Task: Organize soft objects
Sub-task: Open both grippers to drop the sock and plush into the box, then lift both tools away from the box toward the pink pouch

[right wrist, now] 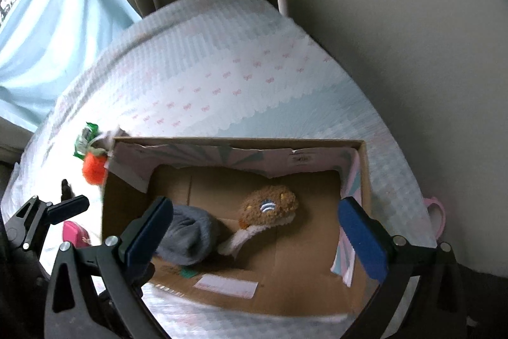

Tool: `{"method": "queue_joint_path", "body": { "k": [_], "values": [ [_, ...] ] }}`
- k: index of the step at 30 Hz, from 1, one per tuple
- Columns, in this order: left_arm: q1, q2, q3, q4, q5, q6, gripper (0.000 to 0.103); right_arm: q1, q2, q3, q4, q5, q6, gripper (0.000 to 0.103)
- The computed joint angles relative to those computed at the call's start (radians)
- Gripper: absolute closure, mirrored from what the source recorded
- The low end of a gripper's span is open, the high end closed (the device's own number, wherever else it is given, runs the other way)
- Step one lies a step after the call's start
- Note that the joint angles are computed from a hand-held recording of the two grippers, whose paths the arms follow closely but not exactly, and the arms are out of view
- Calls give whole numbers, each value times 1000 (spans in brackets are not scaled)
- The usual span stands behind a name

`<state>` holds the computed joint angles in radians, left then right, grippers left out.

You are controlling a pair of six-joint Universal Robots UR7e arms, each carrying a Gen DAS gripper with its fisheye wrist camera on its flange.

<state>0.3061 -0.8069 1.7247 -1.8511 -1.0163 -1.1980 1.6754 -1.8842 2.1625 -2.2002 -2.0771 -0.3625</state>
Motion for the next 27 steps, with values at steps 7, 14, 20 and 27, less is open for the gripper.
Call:
{"method": "queue_joint_path", "body": {
  "k": [7,14,20,27],
  "values": [
    [-84,-78,-20,97,48,-77,0,144,-69,-50,84,-44,110,0],
    [-195,-177,-34,258,107,-200,0,353,-114,-92,182,-165,236,0],
    [-290,-263,-43,413,136,-322,0,565,-120,-136,292,-294,414,0],
    [-412,-359,-49,616,127,-496,0,796,-123,-169,389,-367,630,0]
  ]
}}
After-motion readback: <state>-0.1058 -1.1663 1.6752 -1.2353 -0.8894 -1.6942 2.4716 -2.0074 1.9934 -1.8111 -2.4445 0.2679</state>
